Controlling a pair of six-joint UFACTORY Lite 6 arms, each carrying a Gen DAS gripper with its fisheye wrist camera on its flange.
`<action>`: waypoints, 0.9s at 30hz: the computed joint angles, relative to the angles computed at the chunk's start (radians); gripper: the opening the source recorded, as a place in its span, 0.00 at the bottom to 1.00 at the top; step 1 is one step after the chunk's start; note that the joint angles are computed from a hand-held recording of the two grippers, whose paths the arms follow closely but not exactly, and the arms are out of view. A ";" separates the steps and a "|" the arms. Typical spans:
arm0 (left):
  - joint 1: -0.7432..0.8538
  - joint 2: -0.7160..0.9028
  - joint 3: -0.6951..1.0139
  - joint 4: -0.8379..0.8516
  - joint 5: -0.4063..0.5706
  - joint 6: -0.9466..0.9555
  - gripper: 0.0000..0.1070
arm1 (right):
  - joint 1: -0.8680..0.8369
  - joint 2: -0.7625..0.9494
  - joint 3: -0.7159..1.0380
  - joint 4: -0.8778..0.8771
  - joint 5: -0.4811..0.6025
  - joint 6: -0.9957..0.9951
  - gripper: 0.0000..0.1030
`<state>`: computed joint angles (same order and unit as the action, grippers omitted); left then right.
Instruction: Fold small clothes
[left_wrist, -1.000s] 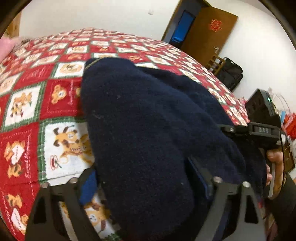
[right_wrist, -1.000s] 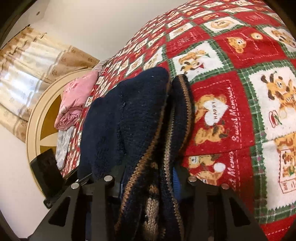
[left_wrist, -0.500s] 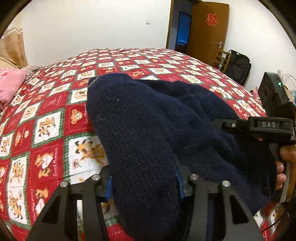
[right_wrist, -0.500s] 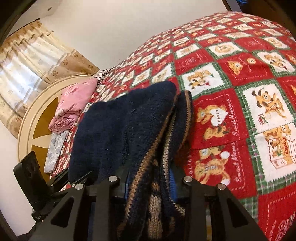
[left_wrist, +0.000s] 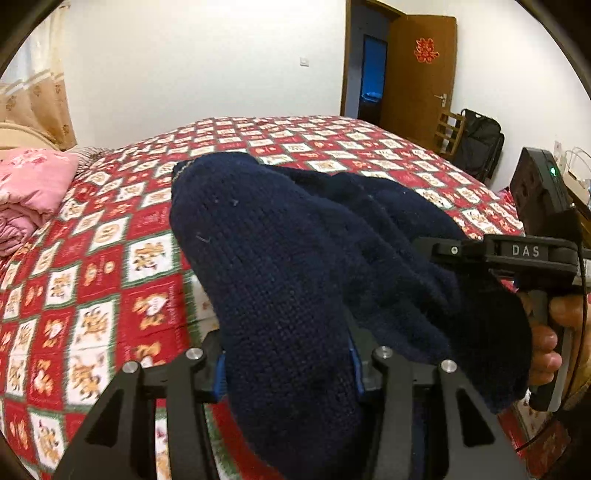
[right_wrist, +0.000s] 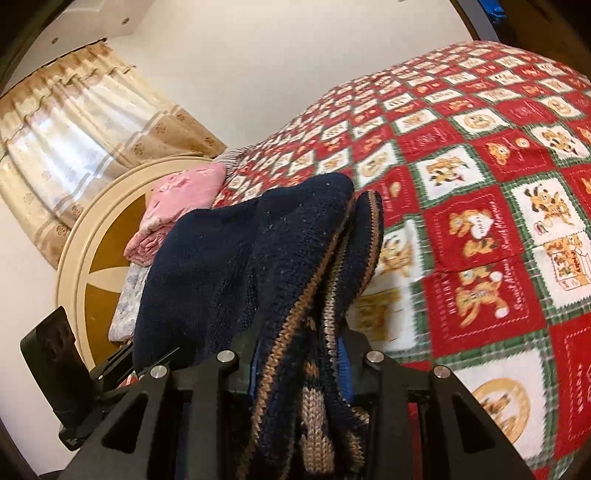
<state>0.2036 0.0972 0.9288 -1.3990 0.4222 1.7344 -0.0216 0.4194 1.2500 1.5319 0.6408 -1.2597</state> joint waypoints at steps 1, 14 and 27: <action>0.022 -0.018 -0.013 0.009 0.016 -0.001 0.46 | 0.010 -0.017 -0.015 0.008 0.002 -0.003 0.32; 0.332 -0.242 -0.126 0.155 0.216 -0.071 0.46 | 0.238 -0.153 -0.067 0.005 -0.077 0.060 0.32; 0.676 -0.262 -0.106 0.220 0.422 -0.027 0.46 | 0.498 -0.136 0.026 -0.016 -0.203 0.154 0.32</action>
